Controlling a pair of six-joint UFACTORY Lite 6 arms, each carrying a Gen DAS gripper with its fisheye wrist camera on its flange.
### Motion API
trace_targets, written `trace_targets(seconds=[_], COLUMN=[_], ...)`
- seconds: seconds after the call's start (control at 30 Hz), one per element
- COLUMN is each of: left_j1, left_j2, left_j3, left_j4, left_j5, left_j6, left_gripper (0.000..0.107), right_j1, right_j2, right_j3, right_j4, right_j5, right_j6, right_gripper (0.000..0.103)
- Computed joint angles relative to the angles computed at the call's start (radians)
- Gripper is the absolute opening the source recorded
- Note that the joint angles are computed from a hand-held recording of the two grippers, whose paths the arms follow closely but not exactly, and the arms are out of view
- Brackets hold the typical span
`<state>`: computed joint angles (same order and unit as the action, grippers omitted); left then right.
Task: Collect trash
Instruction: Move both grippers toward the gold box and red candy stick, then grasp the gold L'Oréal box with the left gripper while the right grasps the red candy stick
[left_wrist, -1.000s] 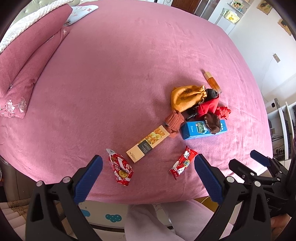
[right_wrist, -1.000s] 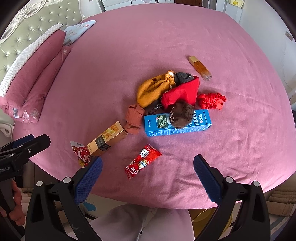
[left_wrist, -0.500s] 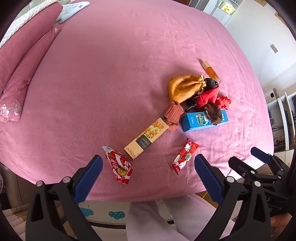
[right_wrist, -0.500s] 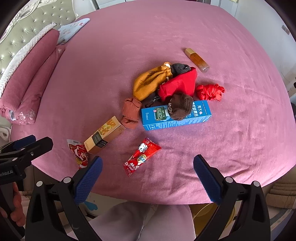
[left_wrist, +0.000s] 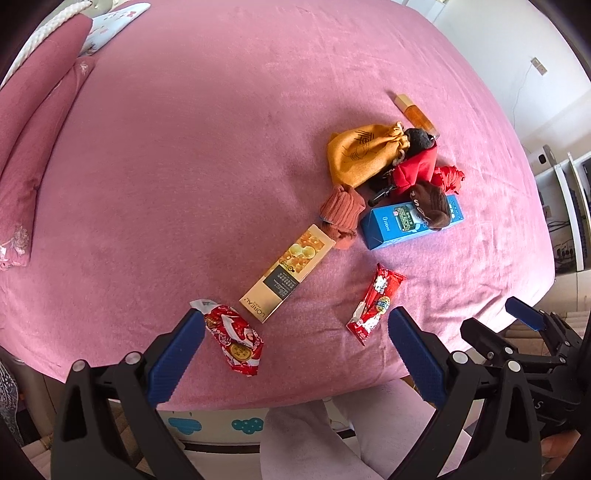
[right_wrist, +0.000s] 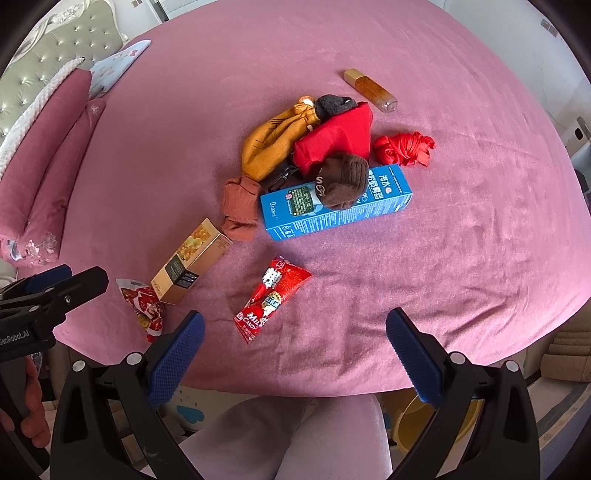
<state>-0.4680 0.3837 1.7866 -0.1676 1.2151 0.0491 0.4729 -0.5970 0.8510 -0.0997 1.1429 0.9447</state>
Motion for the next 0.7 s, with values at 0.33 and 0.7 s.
trace_targets(seconds=[0.33,0.7], left_j1=[-0.044,-0.073], left_j2=[0.148,0.337], left_j3=[0.094,0.138], left_j4=[0.060,0.085], left_j5=[-0.018,-0.075], left_j6=[-0.009,0.106], left_gripper=[0.099,0.099], right_j1=[-0.107,-0.154], right_j2=[-0.017,-0.039], right_j3=[-0.121,-0.339], right_j4=[0.128,0.257], right_j5=[-0.107,-0.282], right_j6=[-0.127,-0.158], right_gripper=[0.095,0.094])
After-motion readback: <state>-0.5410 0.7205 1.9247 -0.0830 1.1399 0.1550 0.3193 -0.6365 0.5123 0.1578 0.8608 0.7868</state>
